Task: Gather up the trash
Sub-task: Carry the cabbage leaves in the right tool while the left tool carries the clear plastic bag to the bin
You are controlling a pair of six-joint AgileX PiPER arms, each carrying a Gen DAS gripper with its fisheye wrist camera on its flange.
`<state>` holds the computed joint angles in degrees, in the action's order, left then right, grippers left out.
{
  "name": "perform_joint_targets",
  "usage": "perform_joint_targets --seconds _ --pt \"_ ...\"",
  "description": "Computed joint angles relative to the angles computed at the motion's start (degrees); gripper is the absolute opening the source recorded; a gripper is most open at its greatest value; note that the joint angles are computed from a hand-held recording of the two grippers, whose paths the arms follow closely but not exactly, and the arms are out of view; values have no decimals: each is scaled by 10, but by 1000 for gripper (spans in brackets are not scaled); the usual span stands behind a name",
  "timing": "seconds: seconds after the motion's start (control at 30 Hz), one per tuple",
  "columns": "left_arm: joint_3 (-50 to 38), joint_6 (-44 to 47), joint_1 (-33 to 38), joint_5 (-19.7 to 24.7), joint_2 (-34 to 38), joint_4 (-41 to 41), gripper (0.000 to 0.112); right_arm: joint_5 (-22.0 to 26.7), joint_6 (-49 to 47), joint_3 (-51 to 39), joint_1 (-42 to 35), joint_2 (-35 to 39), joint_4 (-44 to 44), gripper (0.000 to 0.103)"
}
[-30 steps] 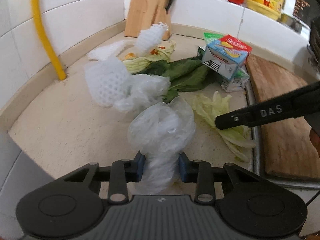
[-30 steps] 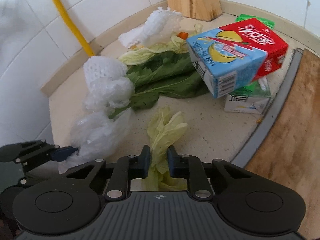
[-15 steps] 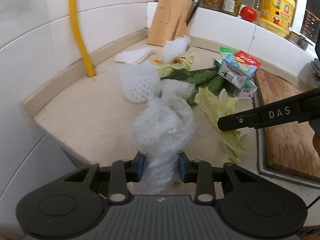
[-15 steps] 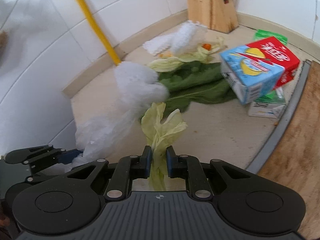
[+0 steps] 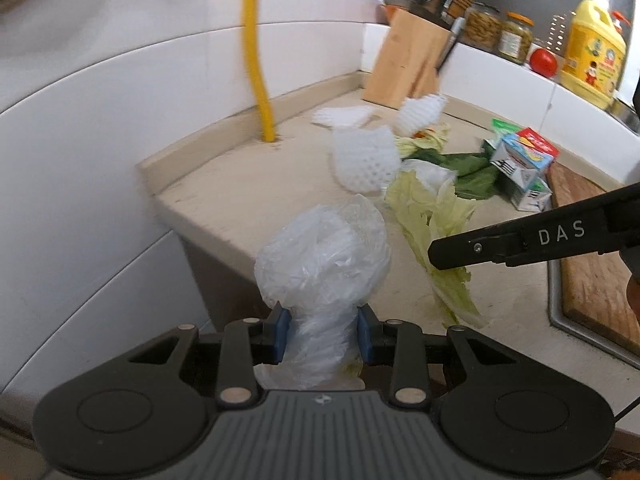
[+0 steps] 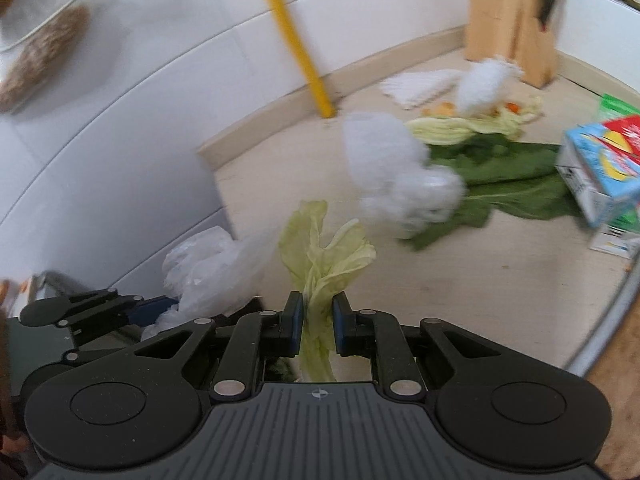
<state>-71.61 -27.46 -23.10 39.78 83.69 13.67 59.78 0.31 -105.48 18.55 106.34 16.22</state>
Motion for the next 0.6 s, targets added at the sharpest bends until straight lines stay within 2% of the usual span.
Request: perform_joint_targets --seconds 0.6 --pt "114 -93 31 11 -127 73 28 4 5 -66 105 37 -2 21"
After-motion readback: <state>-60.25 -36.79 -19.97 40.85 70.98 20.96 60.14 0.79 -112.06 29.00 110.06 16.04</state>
